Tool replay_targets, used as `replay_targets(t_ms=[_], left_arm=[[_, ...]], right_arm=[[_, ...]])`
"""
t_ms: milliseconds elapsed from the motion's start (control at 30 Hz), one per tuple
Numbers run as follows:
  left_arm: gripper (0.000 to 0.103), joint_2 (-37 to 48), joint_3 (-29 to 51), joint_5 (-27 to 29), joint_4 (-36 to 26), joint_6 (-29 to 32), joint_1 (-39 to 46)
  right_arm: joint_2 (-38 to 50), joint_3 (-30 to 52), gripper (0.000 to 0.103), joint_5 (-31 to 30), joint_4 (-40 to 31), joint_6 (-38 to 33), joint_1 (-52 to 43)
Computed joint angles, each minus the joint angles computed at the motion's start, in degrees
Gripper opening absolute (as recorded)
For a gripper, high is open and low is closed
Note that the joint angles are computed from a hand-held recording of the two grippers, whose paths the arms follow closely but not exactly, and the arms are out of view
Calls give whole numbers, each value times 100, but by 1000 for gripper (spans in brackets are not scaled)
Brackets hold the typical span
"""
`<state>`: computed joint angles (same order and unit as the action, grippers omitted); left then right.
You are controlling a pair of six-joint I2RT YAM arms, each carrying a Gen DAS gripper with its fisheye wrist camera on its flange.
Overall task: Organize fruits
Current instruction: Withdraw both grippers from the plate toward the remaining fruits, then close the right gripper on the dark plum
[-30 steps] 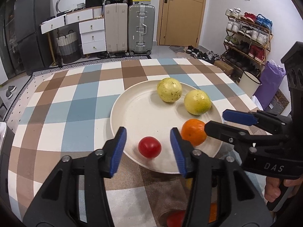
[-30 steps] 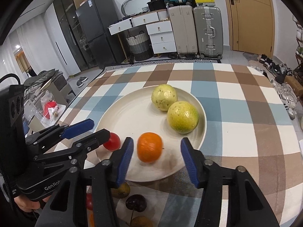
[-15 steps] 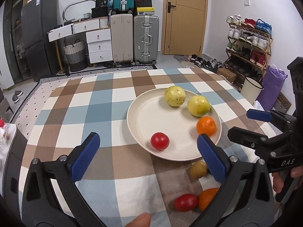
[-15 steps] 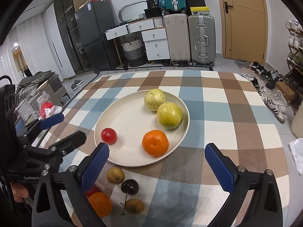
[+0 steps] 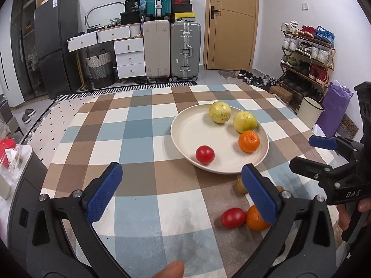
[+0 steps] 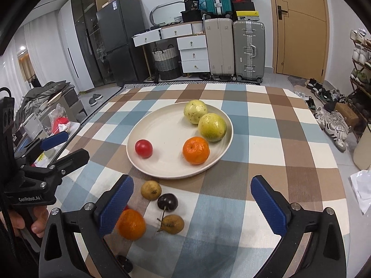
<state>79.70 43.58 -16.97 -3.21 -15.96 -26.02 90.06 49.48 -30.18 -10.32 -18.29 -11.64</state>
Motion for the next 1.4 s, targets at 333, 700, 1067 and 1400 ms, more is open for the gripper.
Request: replay_targets(t_ms=[333, 700, 1067, 1400], left_arm=[[102, -547, -379, -288, -288, -168, -301], [102, -622, -642, -324, -364, -374, -531], [102, -696, -910, -410, -404, -645, -808], [102, -632, -1025, -398, -371, -819, -899]], right_arm=[[-363, -342, 103, -106, -254, -245, -156], [-496, -639, 103, 15, -608, -600, -149], [-642, -1149, 102, 122, -865, -1052, 4], [-781, -1455, 94, 197, -917, -1248, 292]])
